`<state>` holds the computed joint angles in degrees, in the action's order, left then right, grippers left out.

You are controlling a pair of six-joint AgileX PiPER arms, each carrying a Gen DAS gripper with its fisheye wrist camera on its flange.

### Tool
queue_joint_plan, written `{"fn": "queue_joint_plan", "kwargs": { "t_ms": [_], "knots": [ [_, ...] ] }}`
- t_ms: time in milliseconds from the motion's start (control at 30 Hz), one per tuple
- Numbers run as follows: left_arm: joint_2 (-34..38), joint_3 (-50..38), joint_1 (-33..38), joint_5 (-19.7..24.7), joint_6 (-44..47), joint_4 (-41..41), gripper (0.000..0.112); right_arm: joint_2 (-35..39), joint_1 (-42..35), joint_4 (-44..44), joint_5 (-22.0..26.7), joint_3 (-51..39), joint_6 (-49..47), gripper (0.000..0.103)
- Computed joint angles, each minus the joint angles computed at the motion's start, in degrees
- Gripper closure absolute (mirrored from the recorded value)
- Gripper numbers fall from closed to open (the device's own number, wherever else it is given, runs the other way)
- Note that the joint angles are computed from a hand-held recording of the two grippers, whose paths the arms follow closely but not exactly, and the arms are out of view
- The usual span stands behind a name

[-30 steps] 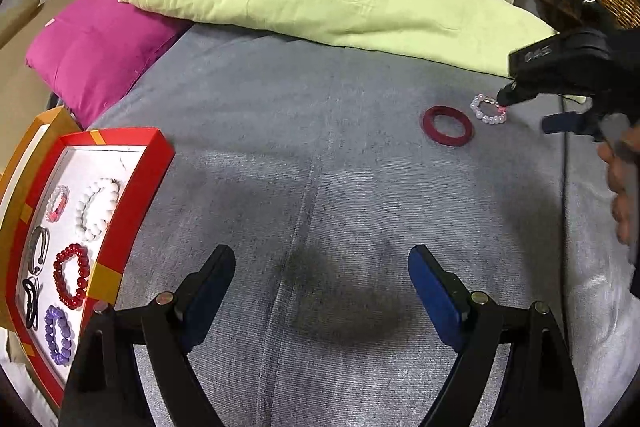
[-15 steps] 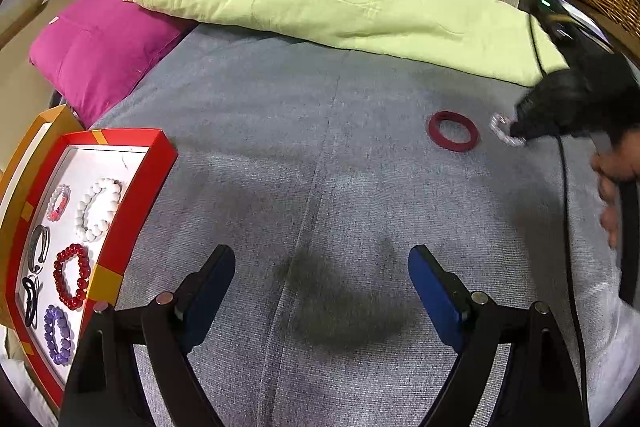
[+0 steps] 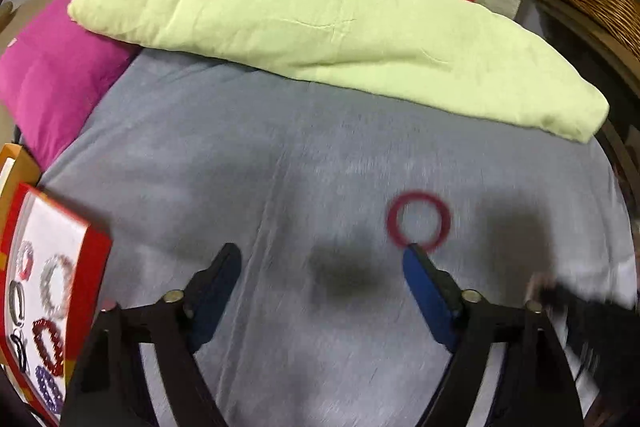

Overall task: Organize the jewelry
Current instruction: 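Grasp the dark red band with the left tool while the right tool holds its bracelet, then carry the dark red band and pink-white bracelet over the white box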

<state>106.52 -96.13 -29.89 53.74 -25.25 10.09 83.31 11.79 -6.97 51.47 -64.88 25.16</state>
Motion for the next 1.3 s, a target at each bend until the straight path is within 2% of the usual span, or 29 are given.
{"fn": "queue_joint_plan", "kwargs": {
  "t_ms": [67,133,167,300,333,367,400,433,467,533,800,1133,1300],
  "knots": [
    [4.48,-6.34,0.0,4.03,-0.03,-1.22,0.035,-2.13,-1.63,2.35,-1.62,2.49,-2.16,0.093],
    [8.5,-11.58,-0.61,7.53,0.15,-1.28,0.045,-3.75,-3.22,4.69,-2.71,4.26,-4.07,0.093],
    [9.56,-12.87,-0.77,8.39,0.41,-1.69,0.046,-1.9,-2.43,4.83,-4.18,3.48,-2.97,0.093],
    [11.65,-14.41,-2.59,9.4,0.49,-0.82,0.046,-2.81,-3.64,7.59,-6.21,5.26,-4.37,0.093],
    [12.06,-14.18,-3.36,9.08,0.67,0.4,0.05,-2.38,-3.67,7.77,-6.33,4.88,-4.42,0.093],
    [11.93,-13.46,-3.73,8.04,1.15,0.59,0.064,-2.42,-3.71,7.93,-6.38,4.91,-4.51,0.093],
    [11.71,-12.98,-4.13,7.32,1.5,1.03,0.073,-2.43,-3.81,8.24,-6.39,4.95,-4.76,0.093],
    [11.89,-13.7,-5.02,8.37,1.56,2.51,0.101,-2.93,-3.56,8.3,-6.22,5.26,-4.51,0.093],
    [12.18,-14.69,-5.44,9.99,1.71,2.94,0.108,-3.1,-3.76,8.58,-6.33,5.52,-4.89,0.093],
    [10.55,-12.87,-5.47,9.44,2.24,2.22,0.108,-3.66,-3.43,8.58,-6.1,5.93,-4.71,0.093],
    [-5.02,8.2,-7.58,0.58,0.7,2.63,0.108,-11.71,-2.2,10.51,-5.3,11.93,-2.77,0.093],
    [-20.37,24.26,-12.46,-2.52,-3.36,4.72,0.108,-25.51,5.96,6.42,-2.3,17.97,10.09,0.093],
    [-24.95,28.43,-14.49,-2.6,-4.85,5.36,0.108,-30.85,12.18,2.67,-0.9,20.35,19.04,0.093]
  ]
}}
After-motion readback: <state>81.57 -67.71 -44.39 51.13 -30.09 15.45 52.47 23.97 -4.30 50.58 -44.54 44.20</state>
